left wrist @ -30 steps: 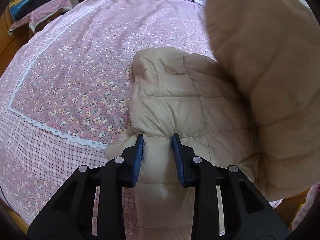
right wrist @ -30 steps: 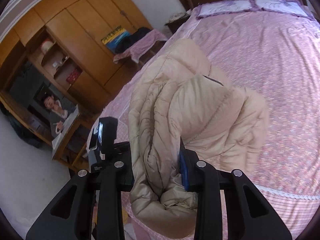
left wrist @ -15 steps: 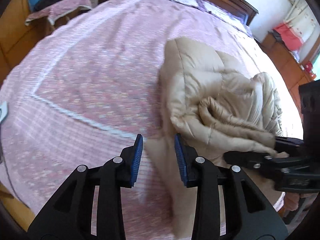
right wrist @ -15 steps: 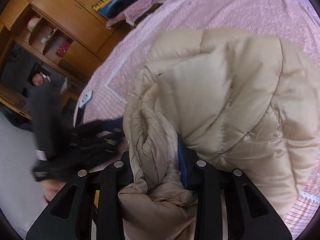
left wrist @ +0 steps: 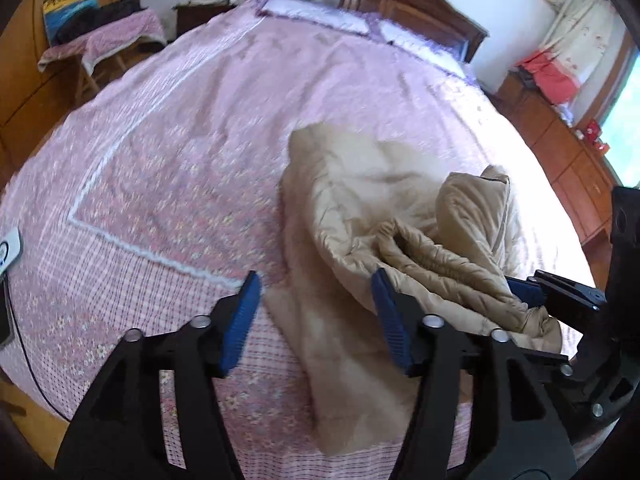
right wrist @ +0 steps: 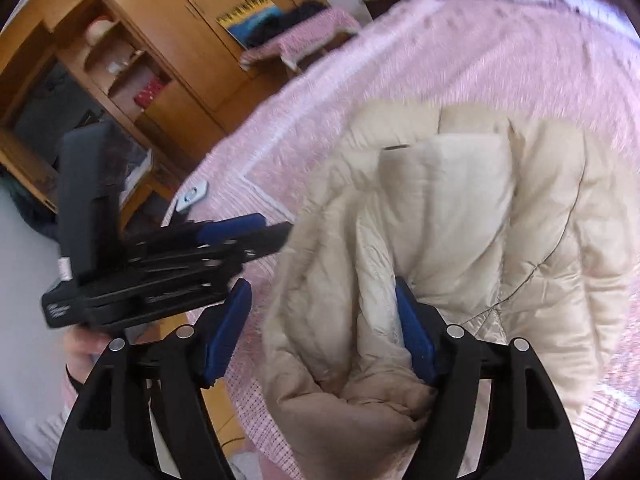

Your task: Fold large clothes

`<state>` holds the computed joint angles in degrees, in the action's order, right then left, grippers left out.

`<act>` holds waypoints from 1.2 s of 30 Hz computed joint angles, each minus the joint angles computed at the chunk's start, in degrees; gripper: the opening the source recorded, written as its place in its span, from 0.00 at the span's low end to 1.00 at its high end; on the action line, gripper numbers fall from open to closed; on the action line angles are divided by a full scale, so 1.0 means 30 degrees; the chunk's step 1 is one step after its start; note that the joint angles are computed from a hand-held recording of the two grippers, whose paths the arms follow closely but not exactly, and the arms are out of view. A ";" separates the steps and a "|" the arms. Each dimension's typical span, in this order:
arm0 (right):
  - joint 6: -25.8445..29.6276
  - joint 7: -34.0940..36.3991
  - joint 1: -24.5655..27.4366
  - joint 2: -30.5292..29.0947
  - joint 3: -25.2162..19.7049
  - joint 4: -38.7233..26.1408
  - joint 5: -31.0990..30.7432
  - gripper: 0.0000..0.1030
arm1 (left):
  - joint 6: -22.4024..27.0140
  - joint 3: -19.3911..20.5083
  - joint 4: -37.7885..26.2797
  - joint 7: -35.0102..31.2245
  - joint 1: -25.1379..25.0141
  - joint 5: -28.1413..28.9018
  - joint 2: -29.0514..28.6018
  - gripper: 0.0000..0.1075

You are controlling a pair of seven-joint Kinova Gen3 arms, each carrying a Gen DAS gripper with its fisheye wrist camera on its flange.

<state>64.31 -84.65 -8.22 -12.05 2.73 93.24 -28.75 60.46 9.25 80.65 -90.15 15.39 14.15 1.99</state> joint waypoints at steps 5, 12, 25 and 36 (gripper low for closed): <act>-0.0544 0.0023 0.0004 -0.2075 0.0872 0.0639 -0.0001 0.70 | 0.0144 0.0007 -0.0726 -0.0856 -0.0134 0.1703 -0.0060 0.73; 0.0111 0.0508 -0.0105 -0.3956 0.3246 0.1809 -0.1161 0.75 | 0.0482 0.0713 -0.2201 -0.0601 0.0915 0.1060 0.0717 0.77; -0.0394 -0.1458 0.1852 -0.5050 0.5764 0.4933 -0.0338 0.79 | 0.1229 0.1294 -0.4222 -0.0063 0.3245 0.0520 0.3811 0.20; -0.1544 0.0878 0.0630 -0.4947 0.5189 0.6265 -0.2231 0.84 | -0.2523 0.0523 0.1355 0.0215 0.1577 0.0684 -0.1089 0.07</act>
